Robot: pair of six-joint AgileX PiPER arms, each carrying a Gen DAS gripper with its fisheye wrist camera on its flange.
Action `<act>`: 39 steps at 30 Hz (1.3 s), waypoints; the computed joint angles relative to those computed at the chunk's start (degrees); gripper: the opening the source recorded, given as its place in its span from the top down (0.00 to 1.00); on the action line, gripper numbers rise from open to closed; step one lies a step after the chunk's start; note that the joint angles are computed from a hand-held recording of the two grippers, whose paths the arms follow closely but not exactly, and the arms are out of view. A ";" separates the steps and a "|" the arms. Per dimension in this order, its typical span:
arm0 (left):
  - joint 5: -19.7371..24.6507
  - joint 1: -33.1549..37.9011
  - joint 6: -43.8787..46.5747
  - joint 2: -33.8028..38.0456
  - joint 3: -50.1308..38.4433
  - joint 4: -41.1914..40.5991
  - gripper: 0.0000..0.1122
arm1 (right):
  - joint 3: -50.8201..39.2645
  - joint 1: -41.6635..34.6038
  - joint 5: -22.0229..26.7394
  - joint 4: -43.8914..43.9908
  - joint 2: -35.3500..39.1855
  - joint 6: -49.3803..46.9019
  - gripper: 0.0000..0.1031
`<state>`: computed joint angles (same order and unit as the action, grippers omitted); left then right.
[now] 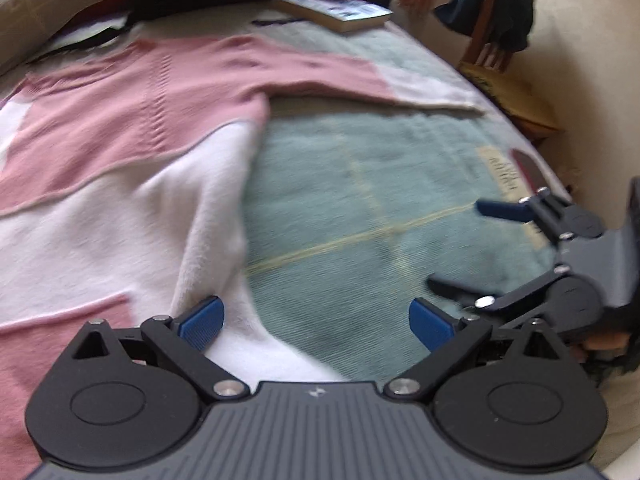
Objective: Fold clothes
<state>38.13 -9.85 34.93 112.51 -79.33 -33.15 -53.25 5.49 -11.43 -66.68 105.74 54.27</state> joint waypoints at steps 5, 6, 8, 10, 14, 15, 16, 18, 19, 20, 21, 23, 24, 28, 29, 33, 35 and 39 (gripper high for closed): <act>0.27 2.97 4.84 0.41 0.83 -4.61 0.12 | -3.47 -2.79 -11.65 -17.04 2.10 19.13 0.00; 0.51 3.55 6.01 0.40 1.01 -5.74 0.12 | -4.55 -3.61 -15.07 -19.25 3.04 22.11 0.00; 0.92 4.92 9.35 0.18 1.83 -8.42 0.12 | -7.32 -4.95 -22.23 -23.16 5.54 27.93 0.00; 0.28 5.74 10.76 -0.50 3.10 -9.56 0.12 | -9.72 -5.26 -27.58 -25.10 8.05 32.33 0.00; -0.09 8.37 11.30 -1.51 4.76 -10.20 0.12 | -14.63 -3.92 -32.64 -28.87 12.17 40.64 0.00; -0.06 9.12 11.53 -1.80 5.16 -10.50 0.12 | -15.34 -3.50 -33.32 -29.43 12.62 41.40 0.00; -0.36 9.87 12.06 -2.44 5.90 -11.01 0.12 | -16.05 -3.07 -34.01 -29.96 13.08 42.14 0.00; -1.86 10.94 12.54 -4.12 7.71 -11.04 0.12 | -17.57 -2.44 -35.81 -30.82 14.01 44.41 0.00; -2.91 11.18 12.73 -5.14 8.74 -10.53 0.12 | -18.26 -2.34 -36.95 -31.17 14.45 45.73 0.00; -4.01 11.36 12.77 -6.18 9.77 -9.87 0.12 | -19.03 -2.33 -38.34 -31.46 15.05 47.28 0.00; -5.40 11.20 12.13 -7.41 10.89 -8.46 0.12 | -20.04 -2.21 -39.80 -31.66 15.92 48.99 0.00; -8.49 10.50 10.80 -10.01 13.40 -5.14 0.12 | -21.98 -1.86 -42.40 -31.79 17.60 52.20 0.00; -9.86 10.19 10.20 -11.37 14.71 -3.59 0.12 | -22.76 -1.50 -43.18 -31.69 18.30 53.64 0.00; -13.78 9.98 9.49 -15.89 19.23 -1.21 0.12 | -25.94 -0.05 -45.76 -31.55 20.94 59.04 0.00; -14.75 10.13 8.97 -16.59 19.99 -0.67 0.12 | -26.51 0.31 -46.12 -31.25 21.47 59.63 0.00; -14.45 13.81 15.04 -18.07 21.57 -8.07 0.12 | -28.21 1.78 -44.92 -29.24 23.01 60.70 0.00; -13.88 15.47 17.34 -18.46 21.93 -11.27 0.12 | -28.68 2.07 -44.84 -26.89 23.87 59.92 0.00; -14.33 16.71 19.61 -19.34 23.19 -13.88 0.12 | -28.59 2.39 -44.75 -21.17 25.37 56.23 0.00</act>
